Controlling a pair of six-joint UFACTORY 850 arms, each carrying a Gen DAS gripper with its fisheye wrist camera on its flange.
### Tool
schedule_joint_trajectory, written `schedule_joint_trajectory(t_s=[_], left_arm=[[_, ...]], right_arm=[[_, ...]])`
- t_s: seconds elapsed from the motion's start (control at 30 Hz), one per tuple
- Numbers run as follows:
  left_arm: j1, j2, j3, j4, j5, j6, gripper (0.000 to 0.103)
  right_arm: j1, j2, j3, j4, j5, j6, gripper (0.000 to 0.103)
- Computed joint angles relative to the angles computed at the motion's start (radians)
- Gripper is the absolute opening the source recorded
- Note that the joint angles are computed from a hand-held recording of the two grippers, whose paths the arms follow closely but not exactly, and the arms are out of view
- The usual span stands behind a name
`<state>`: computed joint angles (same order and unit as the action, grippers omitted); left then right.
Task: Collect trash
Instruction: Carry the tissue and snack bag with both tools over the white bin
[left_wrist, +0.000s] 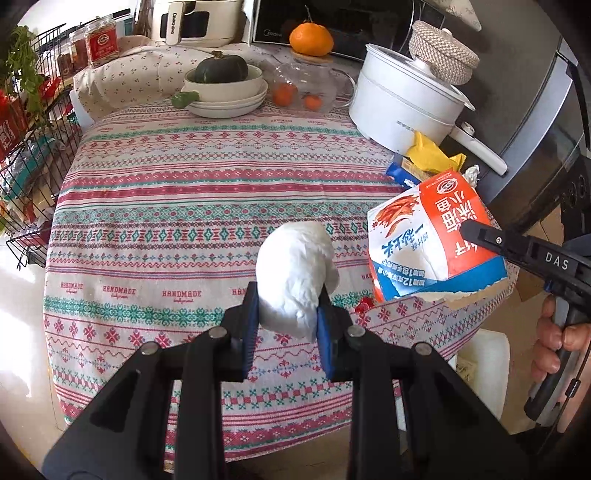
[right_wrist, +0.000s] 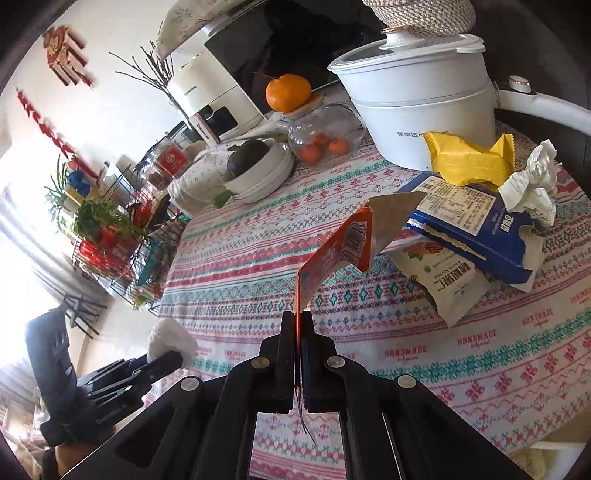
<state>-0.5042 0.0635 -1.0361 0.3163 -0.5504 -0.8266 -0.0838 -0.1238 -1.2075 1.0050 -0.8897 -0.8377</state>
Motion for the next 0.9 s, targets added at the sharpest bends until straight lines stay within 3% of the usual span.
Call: schedule_joint_trajectory(t_s=[0.33,0.63,0.9], left_arm=[[-0.032,0.0,0.002,-0.104,0.01,0.113,0.03],[-0.079,-0.046,-0.046,-0.154,0.009,0.197,0.03],[-0.158,-0.111,-0.111,-0.335,0.019,0.413,0.03]], right_arm=[[-0.103,0.088,0.043,-0.112,-0.117,0.021,0.003],[-0.233,0.12,0.051,-0.054,-0.252,-0.068,0.003],[-0.351,0.162,0.059,-0.106,-0.31,-0.134,0.003]])
